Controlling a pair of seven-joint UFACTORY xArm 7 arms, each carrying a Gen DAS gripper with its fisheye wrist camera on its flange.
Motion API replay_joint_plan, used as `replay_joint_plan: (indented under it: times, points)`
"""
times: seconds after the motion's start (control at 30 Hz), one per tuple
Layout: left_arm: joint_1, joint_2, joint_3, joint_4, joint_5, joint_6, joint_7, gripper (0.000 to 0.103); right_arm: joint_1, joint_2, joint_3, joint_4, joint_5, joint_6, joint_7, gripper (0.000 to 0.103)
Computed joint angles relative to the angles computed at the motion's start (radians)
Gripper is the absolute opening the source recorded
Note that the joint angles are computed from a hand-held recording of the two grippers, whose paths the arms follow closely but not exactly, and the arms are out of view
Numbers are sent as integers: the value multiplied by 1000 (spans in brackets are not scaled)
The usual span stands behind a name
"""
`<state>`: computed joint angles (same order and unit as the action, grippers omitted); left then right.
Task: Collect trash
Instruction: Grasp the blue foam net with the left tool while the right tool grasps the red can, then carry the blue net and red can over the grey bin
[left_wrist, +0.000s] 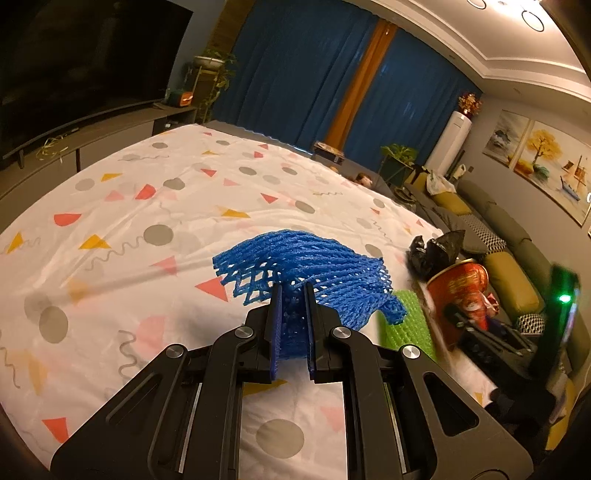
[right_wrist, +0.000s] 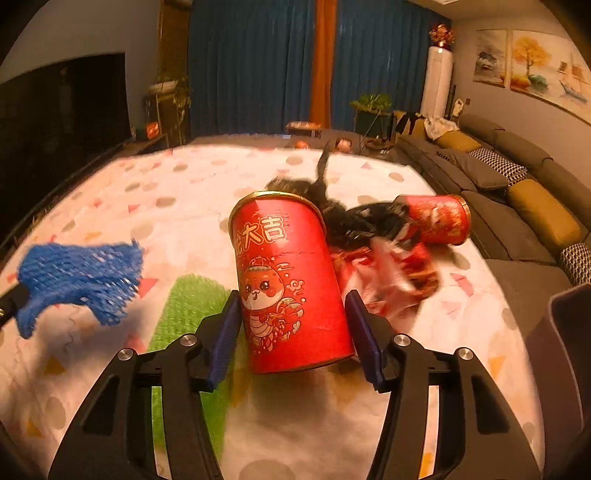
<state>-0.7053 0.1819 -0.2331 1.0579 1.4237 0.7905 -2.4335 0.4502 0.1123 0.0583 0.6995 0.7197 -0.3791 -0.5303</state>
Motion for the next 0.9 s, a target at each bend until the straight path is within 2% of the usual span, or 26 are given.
replay_joint_plan:
  times: [0.03, 0.17, 0.3, 0.57, 0.83, 0.9]
  points:
    - [-1, 1, 0, 1, 3, -1, -1, 10, -36, -26, 19, -33, -85, -9, 83, 56]
    - [-2, 2, 0, 1, 11, -2, -3, 10, -115, -113, 48, -131, -316, -46, 300, 56]
    - [-5, 7, 0, 4, 16, 4, -1, 10, -156, -226, 49, -238, -483, -86, 444, 56]
    - [-26, 14, -6, 14, 15, 59, 26, 10, -227, -467, 56, -445, -602, -132, 568, 56]
    - [-60, 7, -21, 24, -5, 131, 49, 10, -270, -746, -11, -641, -692, -72, 642, 56]
    - [-76, -7, -33, 19, -5, 151, 45, 10, -276, -790, -52, -666, -719, -55, 641, 56]
